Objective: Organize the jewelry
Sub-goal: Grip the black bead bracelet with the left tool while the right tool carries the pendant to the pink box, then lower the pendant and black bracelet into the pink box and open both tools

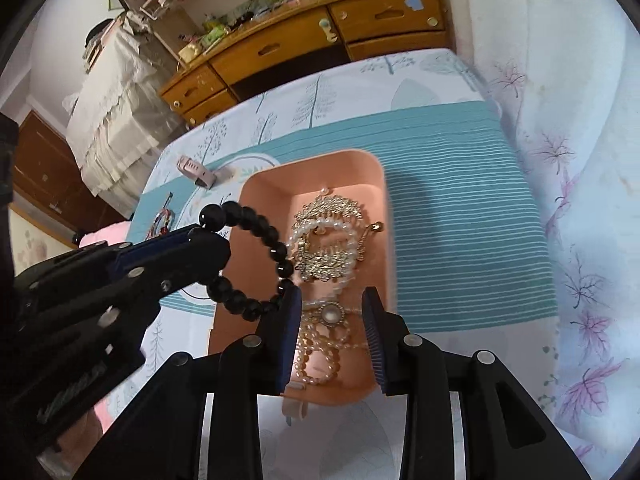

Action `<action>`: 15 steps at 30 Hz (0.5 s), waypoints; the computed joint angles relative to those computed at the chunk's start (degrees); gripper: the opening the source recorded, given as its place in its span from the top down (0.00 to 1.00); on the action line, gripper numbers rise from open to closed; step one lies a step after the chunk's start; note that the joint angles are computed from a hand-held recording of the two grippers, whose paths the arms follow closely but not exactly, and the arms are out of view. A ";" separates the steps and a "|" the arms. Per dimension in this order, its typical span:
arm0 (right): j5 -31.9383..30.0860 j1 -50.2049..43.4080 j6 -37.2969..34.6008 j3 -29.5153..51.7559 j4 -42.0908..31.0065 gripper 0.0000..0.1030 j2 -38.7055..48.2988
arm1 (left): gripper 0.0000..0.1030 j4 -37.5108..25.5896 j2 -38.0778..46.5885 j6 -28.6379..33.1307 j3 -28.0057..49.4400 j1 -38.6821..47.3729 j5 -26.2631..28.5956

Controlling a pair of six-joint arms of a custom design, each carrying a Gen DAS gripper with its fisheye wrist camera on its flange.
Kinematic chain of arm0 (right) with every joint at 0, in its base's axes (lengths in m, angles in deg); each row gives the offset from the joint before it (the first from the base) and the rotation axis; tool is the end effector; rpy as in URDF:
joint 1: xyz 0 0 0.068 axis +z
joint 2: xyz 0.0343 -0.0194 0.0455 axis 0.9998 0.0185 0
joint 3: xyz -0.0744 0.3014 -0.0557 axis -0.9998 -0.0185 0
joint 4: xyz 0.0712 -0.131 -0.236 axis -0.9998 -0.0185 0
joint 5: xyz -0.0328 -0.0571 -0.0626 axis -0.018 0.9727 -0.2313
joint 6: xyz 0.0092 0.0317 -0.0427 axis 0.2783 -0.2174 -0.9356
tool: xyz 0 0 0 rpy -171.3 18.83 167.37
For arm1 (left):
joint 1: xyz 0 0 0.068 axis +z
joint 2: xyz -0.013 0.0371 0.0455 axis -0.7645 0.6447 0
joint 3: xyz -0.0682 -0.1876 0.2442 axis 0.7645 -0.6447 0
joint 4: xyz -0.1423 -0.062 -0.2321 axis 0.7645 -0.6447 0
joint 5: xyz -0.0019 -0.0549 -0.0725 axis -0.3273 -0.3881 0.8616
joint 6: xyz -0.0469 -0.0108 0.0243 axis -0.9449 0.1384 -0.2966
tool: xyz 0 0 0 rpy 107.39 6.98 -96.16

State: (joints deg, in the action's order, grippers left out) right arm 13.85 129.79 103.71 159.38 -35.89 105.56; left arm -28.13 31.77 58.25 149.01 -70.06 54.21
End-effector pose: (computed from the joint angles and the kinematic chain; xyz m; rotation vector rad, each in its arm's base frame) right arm 0.2813 0.2450 0.2939 -0.2499 2.6671 0.4782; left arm 0.2942 -0.1083 0.3070 0.1540 2.6348 -0.2015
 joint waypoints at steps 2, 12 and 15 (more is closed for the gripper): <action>0.52 -0.28 -0.09 -0.59 -0.06 0.69 -1.22 | 0.88 0.09 -0.02 0.01 -0.01 0.15 -0.10; 1.31 -0.57 1.74 -5.85 1.45 0.69 -6.66 | 0.88 0.07 -1.47 0.01 0.93 -3.52 -10.77; 1.51 0.01 1.94 -6.85 1.74 0.69 -7.00 | 0.88 -0.10 -0.38 0.17 0.87 -3.41 -11.18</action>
State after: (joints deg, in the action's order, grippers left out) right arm 15.36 129.80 105.66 152.53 -34.14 98.56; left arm -28.23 31.39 58.42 149.87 -73.48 43.03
